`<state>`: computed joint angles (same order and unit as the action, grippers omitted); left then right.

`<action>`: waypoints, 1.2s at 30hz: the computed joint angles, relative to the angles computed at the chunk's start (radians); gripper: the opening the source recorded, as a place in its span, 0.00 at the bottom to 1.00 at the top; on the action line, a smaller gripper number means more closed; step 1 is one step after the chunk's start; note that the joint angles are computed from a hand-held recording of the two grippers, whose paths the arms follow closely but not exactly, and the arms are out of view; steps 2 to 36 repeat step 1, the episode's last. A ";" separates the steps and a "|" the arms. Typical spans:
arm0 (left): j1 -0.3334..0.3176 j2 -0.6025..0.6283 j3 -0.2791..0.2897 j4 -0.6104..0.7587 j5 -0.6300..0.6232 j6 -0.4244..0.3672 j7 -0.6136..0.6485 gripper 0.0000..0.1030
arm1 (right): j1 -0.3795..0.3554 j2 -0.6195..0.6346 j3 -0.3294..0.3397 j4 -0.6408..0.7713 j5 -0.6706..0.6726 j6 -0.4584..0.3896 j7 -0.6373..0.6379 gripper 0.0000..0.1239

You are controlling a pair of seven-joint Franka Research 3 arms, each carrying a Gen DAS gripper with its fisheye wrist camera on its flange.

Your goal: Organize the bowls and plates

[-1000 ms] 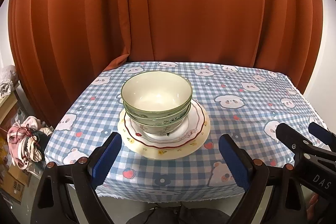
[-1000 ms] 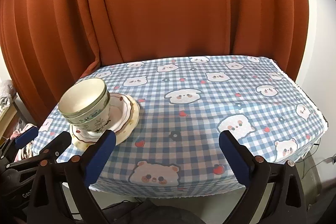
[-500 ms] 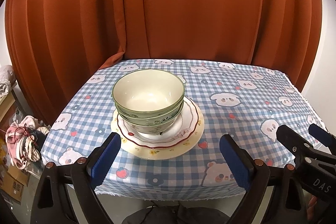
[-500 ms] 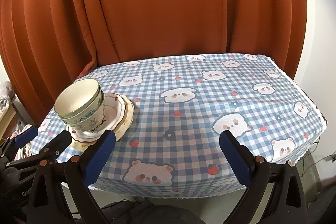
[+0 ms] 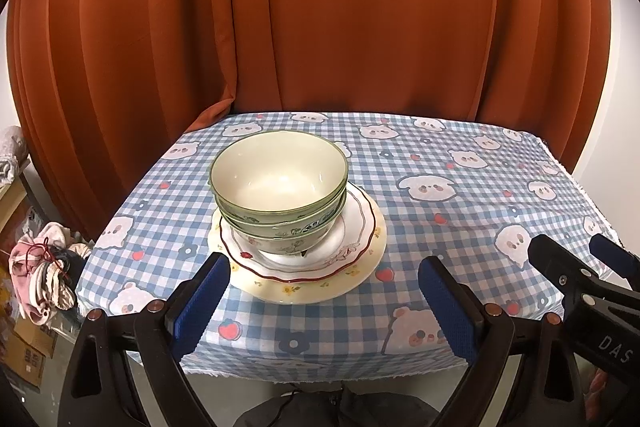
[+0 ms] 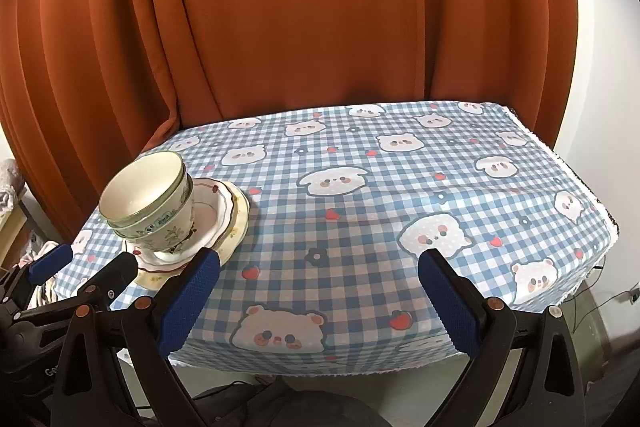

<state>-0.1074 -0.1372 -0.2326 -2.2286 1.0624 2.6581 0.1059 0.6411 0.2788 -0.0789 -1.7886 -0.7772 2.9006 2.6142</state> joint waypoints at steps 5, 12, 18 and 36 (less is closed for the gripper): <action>0.001 0.000 0.002 -0.001 0.001 0.008 -0.002 0.93 | 0.000 0.000 0.000 0.001 0.001 -0.002 0.000 0.81; 0.001 0.000 0.002 -0.001 0.001 0.008 -0.002 0.93 | 0.000 0.000 0.000 0.001 0.001 -0.002 0.000 0.81; 0.001 0.000 0.002 -0.001 0.001 0.008 -0.002 0.93 | 0.000 0.000 0.000 0.001 0.001 -0.002 0.000 0.81; 0.001 0.000 0.002 -0.001 0.001 0.008 -0.002 0.93 | 0.000 0.000 0.000 0.001 0.001 -0.002 0.000 0.81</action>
